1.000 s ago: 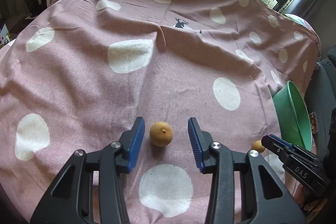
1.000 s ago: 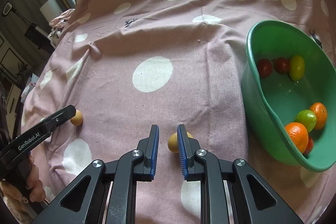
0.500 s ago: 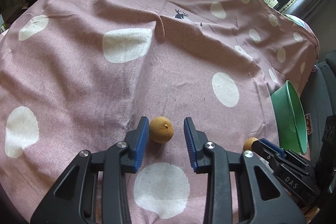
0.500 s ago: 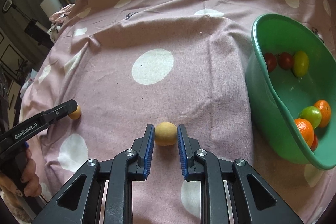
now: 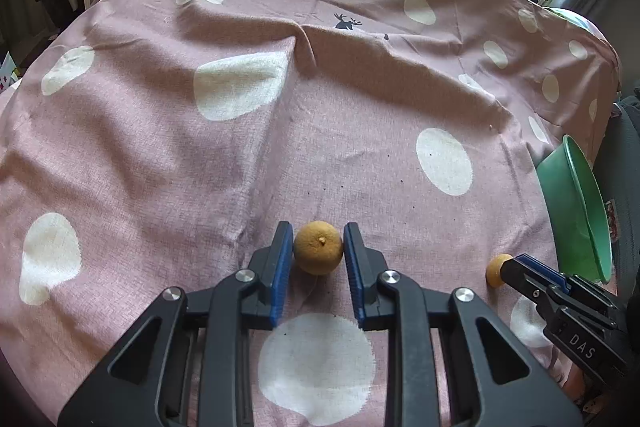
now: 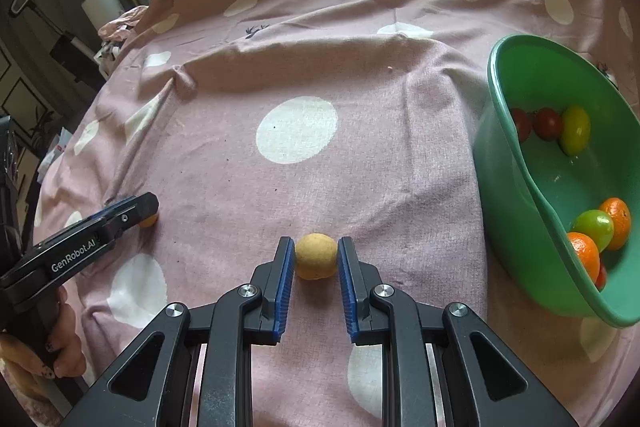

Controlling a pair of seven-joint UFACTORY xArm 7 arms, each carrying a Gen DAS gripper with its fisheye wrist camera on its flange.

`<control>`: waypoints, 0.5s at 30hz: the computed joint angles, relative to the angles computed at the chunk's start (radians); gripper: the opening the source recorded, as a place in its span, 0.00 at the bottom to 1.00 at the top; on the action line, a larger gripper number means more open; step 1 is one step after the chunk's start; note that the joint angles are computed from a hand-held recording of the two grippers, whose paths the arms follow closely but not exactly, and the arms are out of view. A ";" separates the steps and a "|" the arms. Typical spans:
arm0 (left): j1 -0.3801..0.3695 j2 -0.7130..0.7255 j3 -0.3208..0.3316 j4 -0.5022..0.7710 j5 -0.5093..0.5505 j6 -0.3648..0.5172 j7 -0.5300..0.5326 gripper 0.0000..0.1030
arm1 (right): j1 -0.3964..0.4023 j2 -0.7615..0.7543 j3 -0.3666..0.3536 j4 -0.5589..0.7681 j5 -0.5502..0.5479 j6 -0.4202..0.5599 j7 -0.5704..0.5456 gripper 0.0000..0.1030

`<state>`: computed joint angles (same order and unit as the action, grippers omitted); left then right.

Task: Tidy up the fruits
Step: 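Close both grippers on the tan fruits, then lift and hold the tan fruits in both grippers above the cloth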

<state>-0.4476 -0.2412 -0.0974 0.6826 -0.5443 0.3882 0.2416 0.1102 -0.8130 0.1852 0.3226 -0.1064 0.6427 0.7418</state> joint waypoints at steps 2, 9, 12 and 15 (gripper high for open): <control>0.001 -0.004 -0.001 -0.003 0.005 -0.001 -0.004 0.25 | 0.005 -0.006 -0.014 -0.007 0.010 -0.009 -0.006 0.21; -0.006 -0.066 -0.018 -0.043 0.047 -0.038 -0.038 0.25 | 0.012 -0.005 -0.035 -0.002 0.047 -0.017 -0.006 0.21; -0.061 -0.116 0.012 -0.064 0.011 -0.051 -0.004 0.25 | 0.021 -0.016 -0.049 -0.001 0.073 -0.044 -0.012 0.21; -0.095 -0.169 0.011 -0.081 0.010 -0.073 -0.002 0.25 | 0.003 -0.057 -0.026 0.002 0.059 -0.046 -0.005 0.21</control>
<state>-0.5424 -0.4098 -0.0862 0.6012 -0.5342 0.3150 0.2399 0.1137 -0.8700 0.1587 0.3245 -0.0473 0.5969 0.7368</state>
